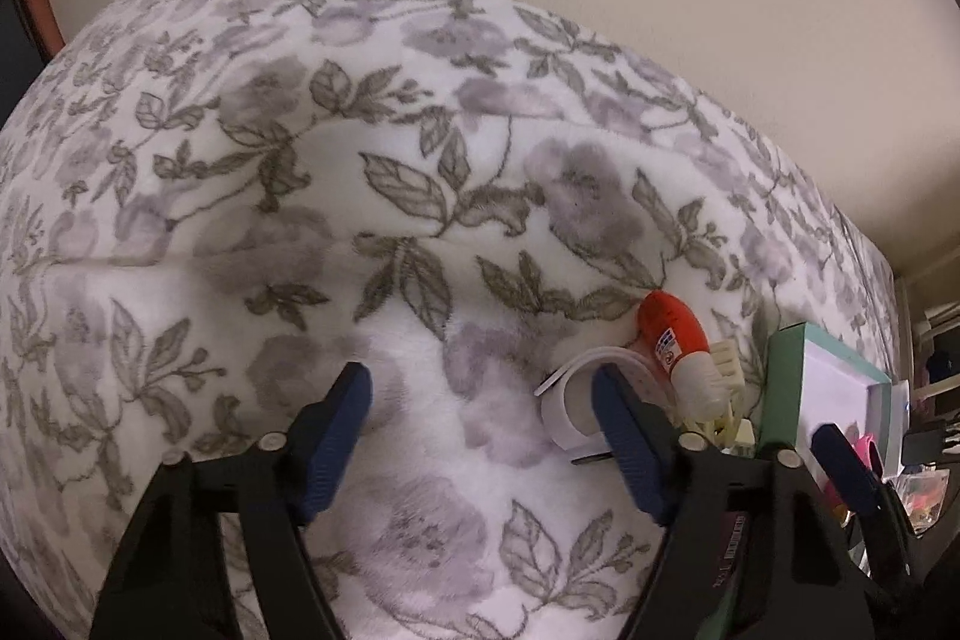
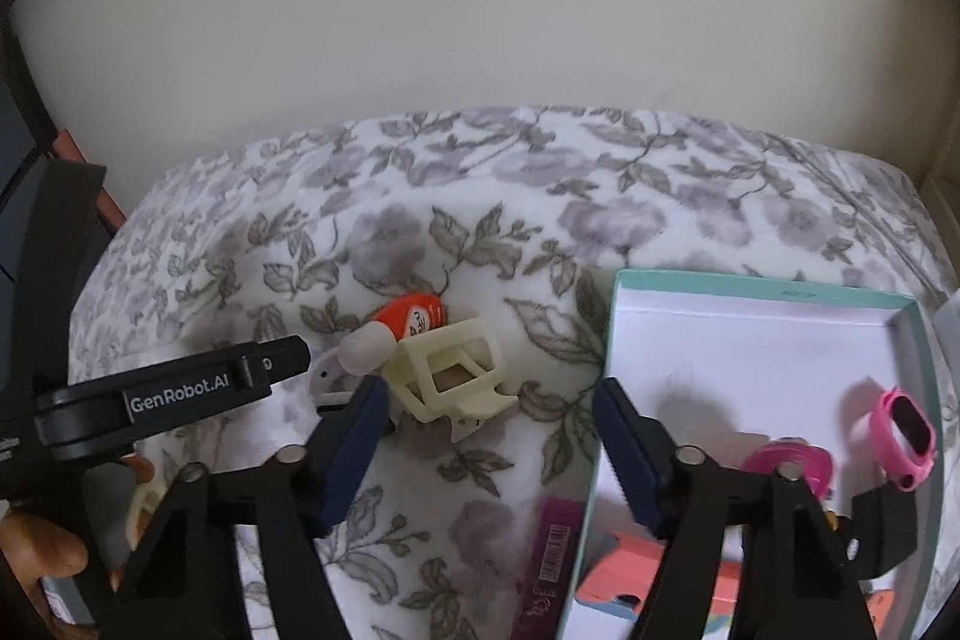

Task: Organize rigid objects
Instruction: 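Grasp the white watch with the left tool while the right tool grasps the cream clip, then carry the white watch and cream clip into the tray and release both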

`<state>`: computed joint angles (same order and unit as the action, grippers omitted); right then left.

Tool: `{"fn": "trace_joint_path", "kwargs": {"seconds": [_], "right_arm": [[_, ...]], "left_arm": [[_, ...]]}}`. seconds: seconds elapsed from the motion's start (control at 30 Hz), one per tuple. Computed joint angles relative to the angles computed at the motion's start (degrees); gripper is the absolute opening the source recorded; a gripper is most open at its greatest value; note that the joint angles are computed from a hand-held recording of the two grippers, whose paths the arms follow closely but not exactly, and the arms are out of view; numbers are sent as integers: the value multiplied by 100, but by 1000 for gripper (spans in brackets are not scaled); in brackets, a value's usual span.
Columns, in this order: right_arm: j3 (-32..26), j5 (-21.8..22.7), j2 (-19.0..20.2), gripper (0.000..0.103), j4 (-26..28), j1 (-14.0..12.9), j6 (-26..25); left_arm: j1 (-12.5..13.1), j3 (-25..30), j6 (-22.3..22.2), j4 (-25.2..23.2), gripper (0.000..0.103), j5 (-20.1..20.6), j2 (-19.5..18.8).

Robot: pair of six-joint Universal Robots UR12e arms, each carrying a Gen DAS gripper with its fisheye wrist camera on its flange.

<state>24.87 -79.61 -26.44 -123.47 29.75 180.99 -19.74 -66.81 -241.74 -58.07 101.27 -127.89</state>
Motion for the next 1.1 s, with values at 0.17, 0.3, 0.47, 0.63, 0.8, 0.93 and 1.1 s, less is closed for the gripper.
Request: {"fn": "trace_joint_path", "kwargs": {"seconds": [0.17,0.3,0.47,0.63,0.8,0.93,1.1], "right_arm": [[-380,51,248,52,185,18,81],[-556,-211,350,30,227,66,53],[-474,-242,324,7,143,41,179],[-195,4,186,4,-64,-30,313],[-32,151,91,4,-236,-69,389],[119,201,-10,4,-412,-98,433],[322,215,-168,4,-705,-141,539]], "left_arm": [[-25,160,219,-78,61,-21,-139],[-39,249,311,-121,47,-104,-241],[-57,235,322,-57,32,-95,-249],[-90,303,386,-63,13,-82,-296],[-68,204,287,140,12,-121,-248],[-84,181,222,169,12,95,-185],[-121,222,241,313,11,381,-112]]}}
